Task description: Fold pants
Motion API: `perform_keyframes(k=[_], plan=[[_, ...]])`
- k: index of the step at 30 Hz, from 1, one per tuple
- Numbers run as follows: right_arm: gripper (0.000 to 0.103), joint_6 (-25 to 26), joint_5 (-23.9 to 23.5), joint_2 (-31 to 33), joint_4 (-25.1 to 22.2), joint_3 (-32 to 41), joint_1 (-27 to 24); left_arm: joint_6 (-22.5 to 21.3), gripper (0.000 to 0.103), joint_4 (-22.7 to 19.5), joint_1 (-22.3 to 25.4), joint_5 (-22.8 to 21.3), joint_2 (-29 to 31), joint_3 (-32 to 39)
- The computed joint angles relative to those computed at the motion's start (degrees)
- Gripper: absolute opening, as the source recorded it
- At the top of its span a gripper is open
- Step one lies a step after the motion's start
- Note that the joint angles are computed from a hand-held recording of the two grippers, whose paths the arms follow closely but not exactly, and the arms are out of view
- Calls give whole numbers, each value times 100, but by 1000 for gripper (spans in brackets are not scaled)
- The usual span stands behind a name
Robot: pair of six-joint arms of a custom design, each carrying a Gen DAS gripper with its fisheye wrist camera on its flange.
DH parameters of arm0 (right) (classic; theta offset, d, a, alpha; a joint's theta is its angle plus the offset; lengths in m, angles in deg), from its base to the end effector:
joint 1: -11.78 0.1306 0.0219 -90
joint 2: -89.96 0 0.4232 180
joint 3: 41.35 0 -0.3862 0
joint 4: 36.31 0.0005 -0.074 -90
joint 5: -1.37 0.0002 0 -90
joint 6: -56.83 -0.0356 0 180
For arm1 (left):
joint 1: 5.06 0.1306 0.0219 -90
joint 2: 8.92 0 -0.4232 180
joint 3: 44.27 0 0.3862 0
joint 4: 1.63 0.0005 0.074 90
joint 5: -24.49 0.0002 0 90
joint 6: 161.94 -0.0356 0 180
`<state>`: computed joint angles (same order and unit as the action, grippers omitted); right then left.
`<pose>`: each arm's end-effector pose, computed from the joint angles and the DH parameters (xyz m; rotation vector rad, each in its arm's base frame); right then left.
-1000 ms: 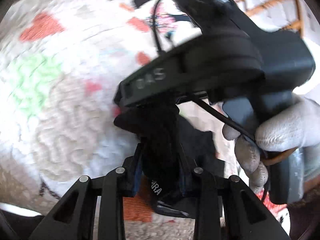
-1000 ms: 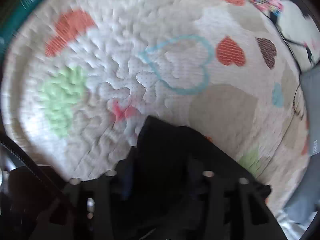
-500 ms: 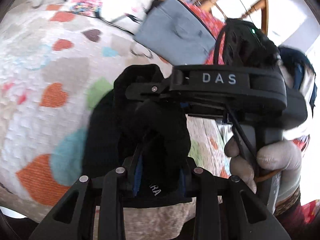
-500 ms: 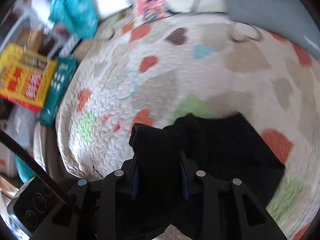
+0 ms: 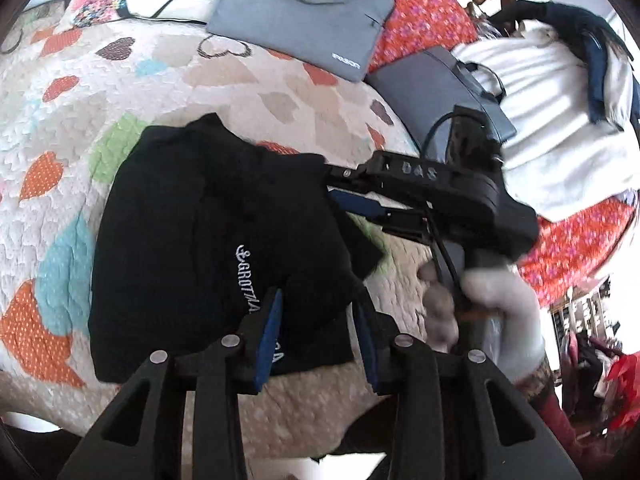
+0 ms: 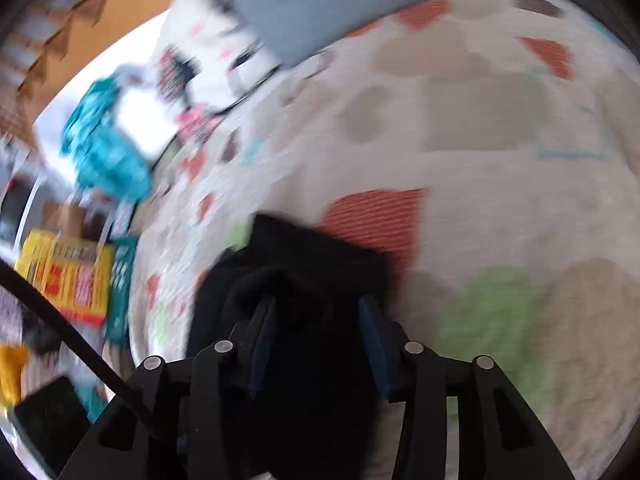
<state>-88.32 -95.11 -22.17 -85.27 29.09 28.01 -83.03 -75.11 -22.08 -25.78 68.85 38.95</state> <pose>0.3097 0.0938 0.4606 0.7787 2.3735 0.6977 0.3321 -0.1260 0.4868 0.8193 2.5115 -0.9773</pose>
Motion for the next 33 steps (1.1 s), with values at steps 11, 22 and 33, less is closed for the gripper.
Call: perform_keyframes(k=[11, 22, 33], plan=[[48, 81, -173, -437, 603, 13, 314, 71, 37, -322, 881, 708, 103, 381], [52, 170, 577, 115, -189, 225, 1140, 283, 41, 27, 1258, 536, 74, 226], [10, 605, 1018, -49, -918, 377, 988, -6, 46, 338, 734, 64, 166, 324]])
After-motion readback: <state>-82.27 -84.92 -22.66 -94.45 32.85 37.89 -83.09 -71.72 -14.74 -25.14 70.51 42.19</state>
